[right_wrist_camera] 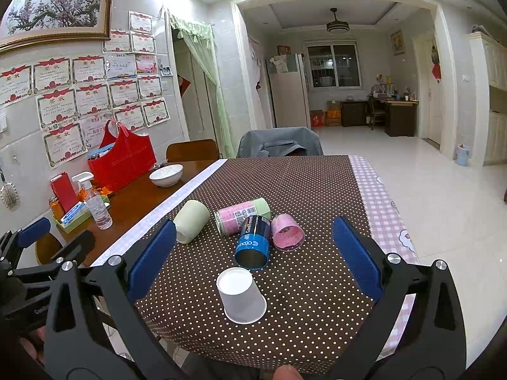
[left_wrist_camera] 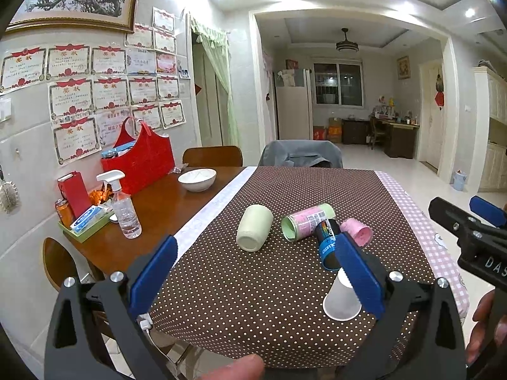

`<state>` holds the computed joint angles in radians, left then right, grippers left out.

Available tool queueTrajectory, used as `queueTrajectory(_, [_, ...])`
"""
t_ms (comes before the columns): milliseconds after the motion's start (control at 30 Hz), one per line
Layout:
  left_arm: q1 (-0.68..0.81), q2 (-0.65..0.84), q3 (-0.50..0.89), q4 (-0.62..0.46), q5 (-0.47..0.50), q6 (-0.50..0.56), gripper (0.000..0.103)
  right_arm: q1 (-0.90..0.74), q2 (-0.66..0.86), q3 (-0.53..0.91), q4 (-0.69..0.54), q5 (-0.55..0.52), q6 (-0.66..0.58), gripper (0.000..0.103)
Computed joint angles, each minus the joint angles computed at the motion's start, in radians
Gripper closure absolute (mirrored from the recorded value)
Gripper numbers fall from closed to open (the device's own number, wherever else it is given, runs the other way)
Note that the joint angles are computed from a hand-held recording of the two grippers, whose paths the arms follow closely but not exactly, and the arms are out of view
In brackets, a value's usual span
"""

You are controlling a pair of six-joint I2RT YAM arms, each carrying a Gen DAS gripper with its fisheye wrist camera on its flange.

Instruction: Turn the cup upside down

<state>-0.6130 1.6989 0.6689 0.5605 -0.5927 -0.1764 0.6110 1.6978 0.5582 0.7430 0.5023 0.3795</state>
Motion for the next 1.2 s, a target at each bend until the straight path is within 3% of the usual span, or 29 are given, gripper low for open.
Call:
queueTrajectory(733, [-0.032, 0.024, 0.041, -0.024, -0.037, 0.012, 0.005, -0.012, 0.031, 0.049, -0.069, 0.010, 0.024, 0.006])
queueTrajectory(1200, [-0.037, 0.029, 0.049, -0.037, -0.041, 0.003, 0.005, -0.034, 0.032, 0.036, -0.027, -0.040, 0.019, 0.006])
